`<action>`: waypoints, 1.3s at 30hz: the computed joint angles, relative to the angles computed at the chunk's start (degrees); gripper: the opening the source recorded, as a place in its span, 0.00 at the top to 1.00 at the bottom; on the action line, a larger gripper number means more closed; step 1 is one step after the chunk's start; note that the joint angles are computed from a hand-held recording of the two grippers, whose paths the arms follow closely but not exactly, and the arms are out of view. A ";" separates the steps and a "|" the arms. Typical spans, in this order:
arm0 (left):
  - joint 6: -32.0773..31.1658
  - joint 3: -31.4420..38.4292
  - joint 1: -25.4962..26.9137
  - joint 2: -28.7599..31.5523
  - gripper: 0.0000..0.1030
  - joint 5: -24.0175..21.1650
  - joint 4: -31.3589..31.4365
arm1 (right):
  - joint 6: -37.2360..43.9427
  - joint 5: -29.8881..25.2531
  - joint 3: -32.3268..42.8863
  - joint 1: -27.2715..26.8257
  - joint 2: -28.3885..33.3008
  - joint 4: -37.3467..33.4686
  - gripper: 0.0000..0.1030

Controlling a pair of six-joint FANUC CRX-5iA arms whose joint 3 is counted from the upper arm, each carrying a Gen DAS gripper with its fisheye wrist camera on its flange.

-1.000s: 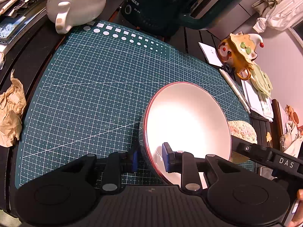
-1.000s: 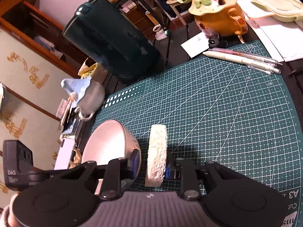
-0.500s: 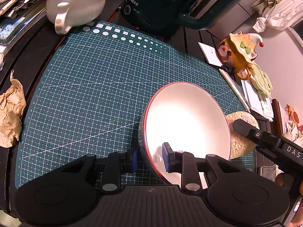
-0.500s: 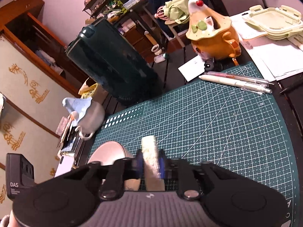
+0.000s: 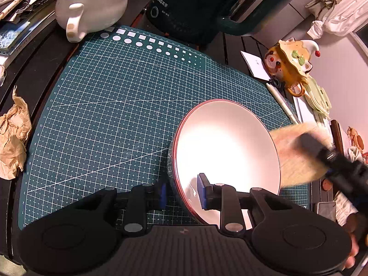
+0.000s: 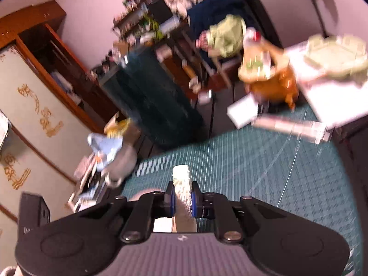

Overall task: Clean bowl
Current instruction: 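Hold the bowl tilted with the left tool while the right tool scrubs its outer wall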

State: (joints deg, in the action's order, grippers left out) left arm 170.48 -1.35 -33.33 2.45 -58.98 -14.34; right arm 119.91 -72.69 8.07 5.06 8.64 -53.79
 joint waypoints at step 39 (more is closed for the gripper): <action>2.26 1.17 0.76 1.11 0.77 0.56 -1.75 | -12.35 -15.14 5.86 -5.07 5.94 -4.21 0.88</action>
